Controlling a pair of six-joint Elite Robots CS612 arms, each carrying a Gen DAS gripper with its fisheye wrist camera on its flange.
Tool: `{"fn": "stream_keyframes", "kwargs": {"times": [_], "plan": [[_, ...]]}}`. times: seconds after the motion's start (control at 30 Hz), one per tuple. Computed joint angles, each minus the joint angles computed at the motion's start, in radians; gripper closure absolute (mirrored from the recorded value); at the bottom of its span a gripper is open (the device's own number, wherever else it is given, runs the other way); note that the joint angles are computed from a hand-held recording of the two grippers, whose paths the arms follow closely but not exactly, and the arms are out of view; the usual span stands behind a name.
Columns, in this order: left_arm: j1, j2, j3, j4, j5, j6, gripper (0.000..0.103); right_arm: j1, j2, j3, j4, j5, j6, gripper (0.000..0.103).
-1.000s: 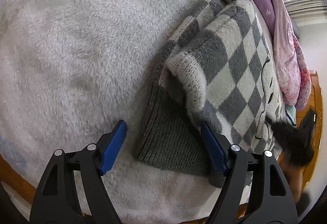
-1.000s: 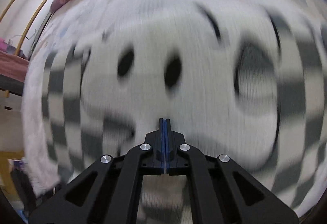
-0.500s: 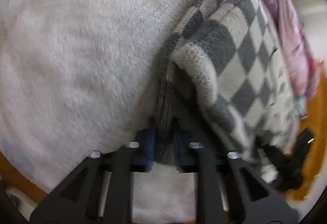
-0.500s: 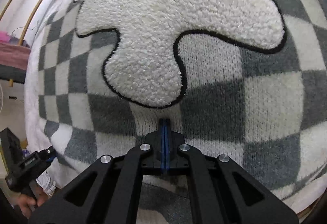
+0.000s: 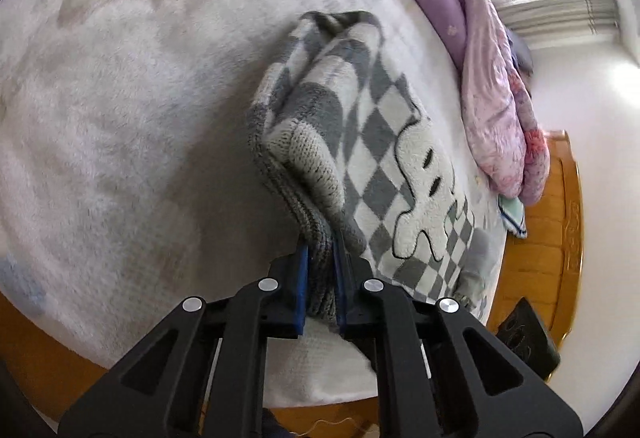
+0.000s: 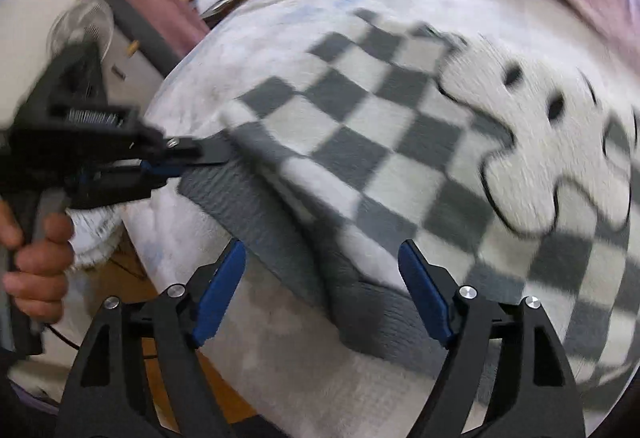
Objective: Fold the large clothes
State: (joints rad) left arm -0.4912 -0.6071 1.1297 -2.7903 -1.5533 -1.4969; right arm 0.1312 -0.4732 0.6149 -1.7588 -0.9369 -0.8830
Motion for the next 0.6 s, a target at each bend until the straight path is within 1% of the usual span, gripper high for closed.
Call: {"fn": "stream_keyframes", "kwargs": {"times": [0.1,0.13,0.17,0.2,0.27,0.3,0.33,0.37,0.4,0.43,0.47,0.5,0.53,0.57,0.6], "plan": [[0.001,-0.004,0.004,-0.017,-0.007,0.011,0.093,0.015,-0.028,0.072,-0.101,0.014,-0.043,0.021],[0.002,-0.008,0.013,-0.028,-0.010,0.012,0.093,0.022,-0.027,0.080,-0.121,0.012,-0.057,0.021],[0.003,-0.006,0.011,-0.032,-0.016,0.013,0.093,0.024,-0.039,0.111,-0.153,0.005,-0.063,0.021],[0.004,-0.014,0.025,-0.034,-0.016,0.018,0.093,0.033,-0.035,0.115,-0.194,-0.013,-0.054,0.021],[0.004,-0.019,0.029,-0.030,-0.016,0.030,0.093,0.045,-0.026,0.121,-0.259,-0.021,-0.017,0.021],[0.004,-0.021,0.028,-0.026,-0.010,0.029,0.093,0.046,-0.016,0.106,-0.260,-0.018,-0.014,0.021],[0.005,-0.021,0.028,-0.027,-0.011,0.032,0.093,0.048,-0.008,0.090,-0.233,-0.006,-0.027,0.026],[0.007,-0.020,0.024,-0.027,-0.018,0.037,0.093,0.050,-0.003,0.083,-0.221,-0.002,-0.036,0.043],[0.009,-0.020,0.018,-0.013,-0.025,0.040,0.091,0.055,0.014,0.049,-0.178,-0.005,-0.048,0.066],[0.012,-0.019,0.006,0.028,-0.037,0.041,0.090,0.060,0.016,0.044,-0.175,-0.041,-0.034,0.074],[0.015,-0.020,0.006,0.026,-0.044,0.041,0.088,0.062,0.025,0.025,-0.160,-0.054,-0.017,0.081],[0.014,-0.023,0.012,0.009,-0.032,0.041,0.083,0.063,0.041,-0.010,-0.115,-0.066,0.017,0.082],[0.012,-0.029,0.020,-0.007,-0.007,0.044,0.079,0.060,0.064,-0.062,-0.052,-0.052,0.063,0.083],[0.007,-0.039,0.026,-0.003,0.036,0.053,0.064,0.055,0.083,-0.101,-0.010,-0.027,0.102,0.083],[0.003,-0.050,0.031,0.009,0.081,0.061,0.044,0.047,0.108,-0.157,0.055,0.005,0.153,0.084]]}}
